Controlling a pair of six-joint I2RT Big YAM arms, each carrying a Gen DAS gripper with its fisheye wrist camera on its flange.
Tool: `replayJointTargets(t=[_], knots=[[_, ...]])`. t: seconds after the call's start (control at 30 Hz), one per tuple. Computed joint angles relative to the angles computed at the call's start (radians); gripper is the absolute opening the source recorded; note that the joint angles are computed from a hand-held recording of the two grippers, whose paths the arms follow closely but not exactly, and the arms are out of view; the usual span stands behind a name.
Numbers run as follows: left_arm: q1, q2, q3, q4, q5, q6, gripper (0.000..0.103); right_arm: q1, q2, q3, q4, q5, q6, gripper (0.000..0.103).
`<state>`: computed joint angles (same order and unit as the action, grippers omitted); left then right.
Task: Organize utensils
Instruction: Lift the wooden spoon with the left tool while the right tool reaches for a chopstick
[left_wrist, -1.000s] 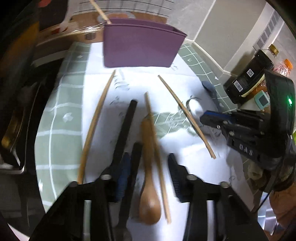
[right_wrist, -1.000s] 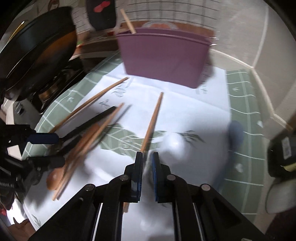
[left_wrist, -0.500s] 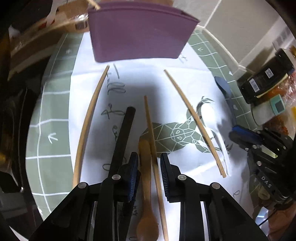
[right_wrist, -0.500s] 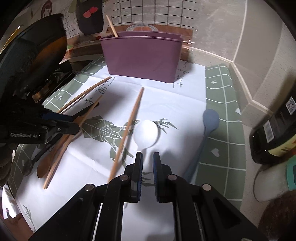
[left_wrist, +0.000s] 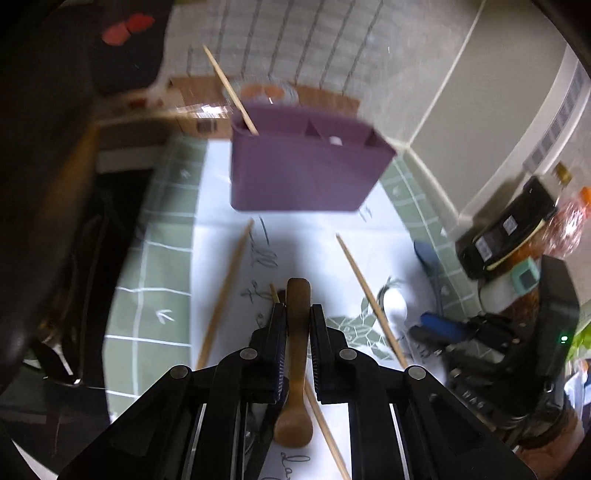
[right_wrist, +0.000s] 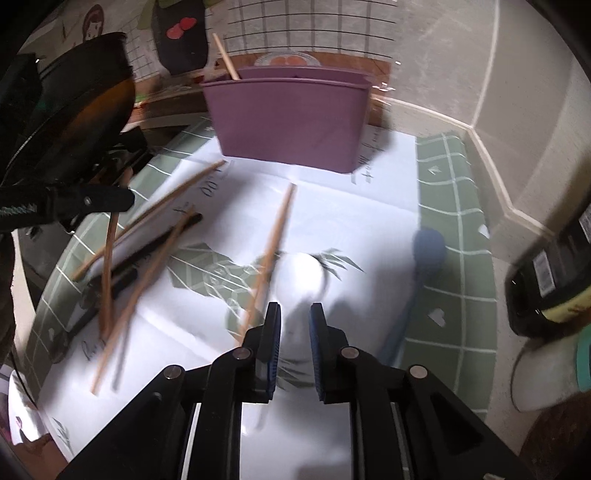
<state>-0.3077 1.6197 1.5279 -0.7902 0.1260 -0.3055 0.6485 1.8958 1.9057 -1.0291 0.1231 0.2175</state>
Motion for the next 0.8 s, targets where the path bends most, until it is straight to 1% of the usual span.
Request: replayJointTargets(t=[0.2, 0.33, 0.43, 0.47, 0.53, 0.57, 0.6, 0.67, 0.73, 0.8], knots=[[0.021, -0.050, -0.051, 0.042, -0.027, -0.029, 0.012, 0.031, 0.103, 0.165, -0.046, -0.093, 0.002, 0.018], [0.041, -0.083, -0.091, 0.061, -0.024, -0.046, 0.013, 0.053, 0.222, 0.346, -0.118, -0.158, 0.027, 0.018], [0.052, -0.104, -0.118, 0.081, -0.024, -0.061, 0.013, 0.065, 0.317, 0.492, -0.200, -0.202, 0.057, 0.018], [0.055, -0.108, -0.123, 0.085, -0.019, -0.064, 0.013, 0.073, 0.358, 0.560, -0.243, -0.191, 0.061, 0.018], [0.059, -0.114, -0.132, 0.093, -0.013, -0.067, 0.013, 0.081, 0.413, 0.651, -0.300, -0.187, 0.068, 0.018], [0.060, -0.116, -0.136, 0.096, -0.012, -0.069, 0.013, 0.086, 0.454, 0.721, -0.347, -0.179, 0.072, 0.018], [0.061, -0.119, -0.140, 0.099, -0.010, -0.070, 0.013, 0.088, 0.467, 0.741, -0.364, -0.170, 0.074, 0.018], [0.063, -0.122, -0.145, 0.103, -0.010, -0.071, 0.013, 0.096, 0.527, 0.845, -0.433, -0.152, 0.077, 0.016], [0.064, -0.125, -0.149, 0.105, -0.002, -0.071, 0.013, 0.104, 0.520, 0.830, -0.424, -0.117, 0.070, 0.014], [0.063, -0.129, -0.152, 0.106, 0.001, -0.067, 0.013, 0.110, 0.497, 0.785, -0.408, -0.095, 0.060, 0.009]])
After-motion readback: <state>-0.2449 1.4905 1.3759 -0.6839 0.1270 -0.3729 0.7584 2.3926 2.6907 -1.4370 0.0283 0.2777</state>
